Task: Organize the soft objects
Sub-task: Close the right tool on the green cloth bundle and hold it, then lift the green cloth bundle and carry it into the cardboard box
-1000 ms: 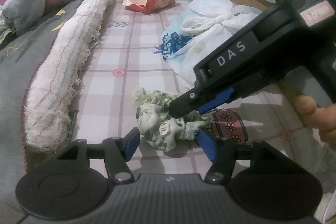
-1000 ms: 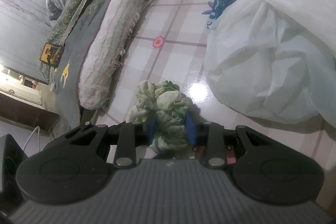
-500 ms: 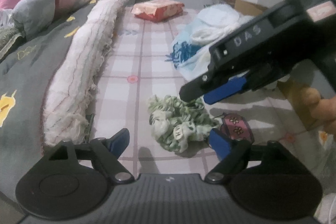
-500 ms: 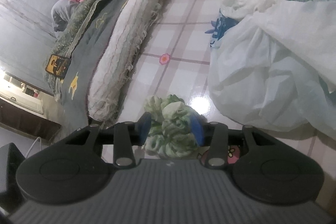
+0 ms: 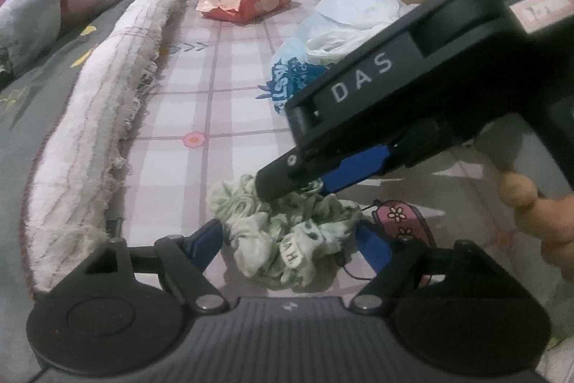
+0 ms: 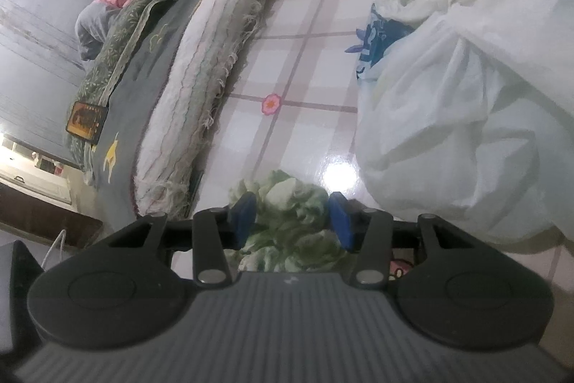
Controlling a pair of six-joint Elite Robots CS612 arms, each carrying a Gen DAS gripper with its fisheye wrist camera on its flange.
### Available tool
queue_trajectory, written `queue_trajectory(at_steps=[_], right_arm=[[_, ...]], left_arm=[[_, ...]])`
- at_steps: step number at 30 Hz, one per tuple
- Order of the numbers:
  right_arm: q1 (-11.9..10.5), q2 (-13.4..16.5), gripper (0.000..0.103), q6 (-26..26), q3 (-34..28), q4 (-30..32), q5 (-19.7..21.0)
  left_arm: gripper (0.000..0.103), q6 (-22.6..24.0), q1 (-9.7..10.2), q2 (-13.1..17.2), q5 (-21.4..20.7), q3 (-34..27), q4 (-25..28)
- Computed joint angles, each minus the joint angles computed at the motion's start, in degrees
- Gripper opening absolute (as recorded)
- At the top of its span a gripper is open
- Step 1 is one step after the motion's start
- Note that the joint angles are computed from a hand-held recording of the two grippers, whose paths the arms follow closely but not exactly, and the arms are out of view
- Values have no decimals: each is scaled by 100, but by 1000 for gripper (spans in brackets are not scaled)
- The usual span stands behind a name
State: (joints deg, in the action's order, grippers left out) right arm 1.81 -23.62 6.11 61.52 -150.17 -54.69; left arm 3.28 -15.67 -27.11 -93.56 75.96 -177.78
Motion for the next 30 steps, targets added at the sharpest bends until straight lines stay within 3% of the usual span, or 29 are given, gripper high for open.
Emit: queue_trajectory(at_steps=[10,30], right_arm=[[-6,-8,42,-34,17,139,127],[-45,-37,21,64,134,26,205]], left_arm=[[77,49,-54,19,151,-63,188],[45,-170,-39,-26,57,-19,148]])
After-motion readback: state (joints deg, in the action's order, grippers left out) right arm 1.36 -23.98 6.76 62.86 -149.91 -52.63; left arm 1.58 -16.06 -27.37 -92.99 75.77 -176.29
